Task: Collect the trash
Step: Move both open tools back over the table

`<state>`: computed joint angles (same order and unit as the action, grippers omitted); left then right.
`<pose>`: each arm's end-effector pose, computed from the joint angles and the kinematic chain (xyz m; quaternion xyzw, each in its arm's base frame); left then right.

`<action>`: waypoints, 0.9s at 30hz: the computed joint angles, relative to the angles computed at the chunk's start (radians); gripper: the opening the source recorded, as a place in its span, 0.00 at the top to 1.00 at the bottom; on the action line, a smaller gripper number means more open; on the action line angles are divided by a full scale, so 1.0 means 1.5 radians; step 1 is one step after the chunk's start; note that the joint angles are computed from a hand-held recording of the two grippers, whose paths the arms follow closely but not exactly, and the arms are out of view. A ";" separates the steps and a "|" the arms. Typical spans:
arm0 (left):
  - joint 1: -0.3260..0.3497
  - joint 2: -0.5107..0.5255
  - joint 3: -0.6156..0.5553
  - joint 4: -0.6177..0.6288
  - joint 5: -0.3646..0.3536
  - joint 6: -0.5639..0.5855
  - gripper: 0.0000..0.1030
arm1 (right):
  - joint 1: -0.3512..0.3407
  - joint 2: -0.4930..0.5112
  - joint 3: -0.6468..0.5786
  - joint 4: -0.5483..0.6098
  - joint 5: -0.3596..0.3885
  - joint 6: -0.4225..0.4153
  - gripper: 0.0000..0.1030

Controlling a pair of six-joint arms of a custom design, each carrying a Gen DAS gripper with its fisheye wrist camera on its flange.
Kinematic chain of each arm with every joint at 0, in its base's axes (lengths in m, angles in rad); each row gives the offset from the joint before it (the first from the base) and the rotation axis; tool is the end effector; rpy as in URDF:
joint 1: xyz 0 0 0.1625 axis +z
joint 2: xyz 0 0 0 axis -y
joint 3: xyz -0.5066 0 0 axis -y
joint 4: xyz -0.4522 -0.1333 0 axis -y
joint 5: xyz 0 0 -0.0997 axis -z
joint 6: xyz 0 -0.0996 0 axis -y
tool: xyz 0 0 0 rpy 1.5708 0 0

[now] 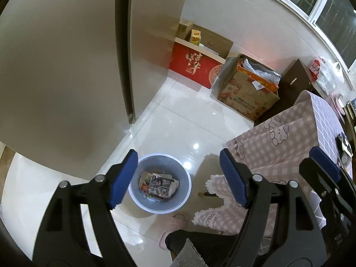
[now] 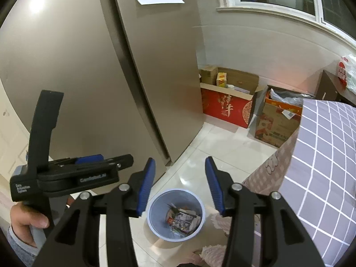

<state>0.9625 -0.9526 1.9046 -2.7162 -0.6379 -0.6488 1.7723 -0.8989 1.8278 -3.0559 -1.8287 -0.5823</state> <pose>-0.2051 -0.6677 0.1679 -0.0614 0.8879 -0.3329 0.3114 0.2501 -0.6854 0.1676 0.3316 -0.8948 0.2439 0.1729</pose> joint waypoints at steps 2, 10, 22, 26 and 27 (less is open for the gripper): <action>-0.005 0.001 0.000 0.001 0.004 -0.001 0.28 | -0.003 -0.007 0.002 0.004 0.003 0.005 0.55; -0.048 0.027 -0.024 0.012 0.031 0.009 0.27 | -0.021 -0.051 0.022 0.000 0.020 0.011 0.55; -0.117 0.188 -0.196 -0.002 -0.056 0.177 0.27 | -0.083 -0.170 0.046 -0.042 -0.025 0.020 0.51; -0.132 0.256 -0.268 0.009 -0.088 0.254 0.27 | -0.124 -0.214 0.048 -0.058 -0.058 0.036 0.49; -0.134 0.275 -0.289 0.011 -0.099 0.273 0.27 | -0.135 -0.220 0.043 -0.055 -0.065 0.042 0.49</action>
<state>0.7611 -0.5394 1.4712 -2.6994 -0.7862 -0.2399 1.5692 -1.2288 1.8929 -3.1390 -1.9261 -0.5186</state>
